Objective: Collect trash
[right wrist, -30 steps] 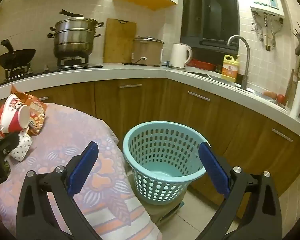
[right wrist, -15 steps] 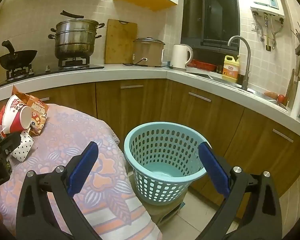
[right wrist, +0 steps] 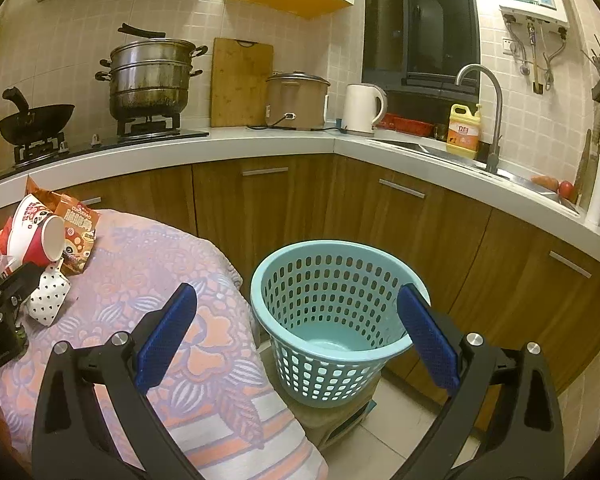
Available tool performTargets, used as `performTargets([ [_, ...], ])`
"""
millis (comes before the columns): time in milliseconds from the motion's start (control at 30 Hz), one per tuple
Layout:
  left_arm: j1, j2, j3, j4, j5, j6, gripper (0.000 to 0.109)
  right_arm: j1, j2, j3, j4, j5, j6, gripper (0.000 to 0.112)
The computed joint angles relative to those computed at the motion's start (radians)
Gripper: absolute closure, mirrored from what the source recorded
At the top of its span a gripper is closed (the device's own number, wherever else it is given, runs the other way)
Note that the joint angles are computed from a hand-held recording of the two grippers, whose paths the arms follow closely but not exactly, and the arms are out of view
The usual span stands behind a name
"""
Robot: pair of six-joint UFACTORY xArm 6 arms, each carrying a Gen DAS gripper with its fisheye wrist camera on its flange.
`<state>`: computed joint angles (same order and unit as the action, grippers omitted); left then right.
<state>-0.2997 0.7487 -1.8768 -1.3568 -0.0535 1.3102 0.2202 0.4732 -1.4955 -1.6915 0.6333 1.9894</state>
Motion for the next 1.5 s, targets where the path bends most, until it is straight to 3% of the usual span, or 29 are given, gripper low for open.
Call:
performTargets([
  [400,0.012,0.005,-0.001,0.055,0.017,-0.053,0.014,0.002,-0.003,0.0,-0.009,0.002,0.003,0.017],
  [500,0.0,-0.005,-0.001,-0.065,0.003,0.059,0.014,0.005,-0.005,0.002,-0.013,0.007,0.004,0.017],
  [1500,0.0,-0.011,0.002,-0.082,0.007,0.074,0.014,0.024,0.011,-0.019,0.01,0.046,-0.049,0.017],
])
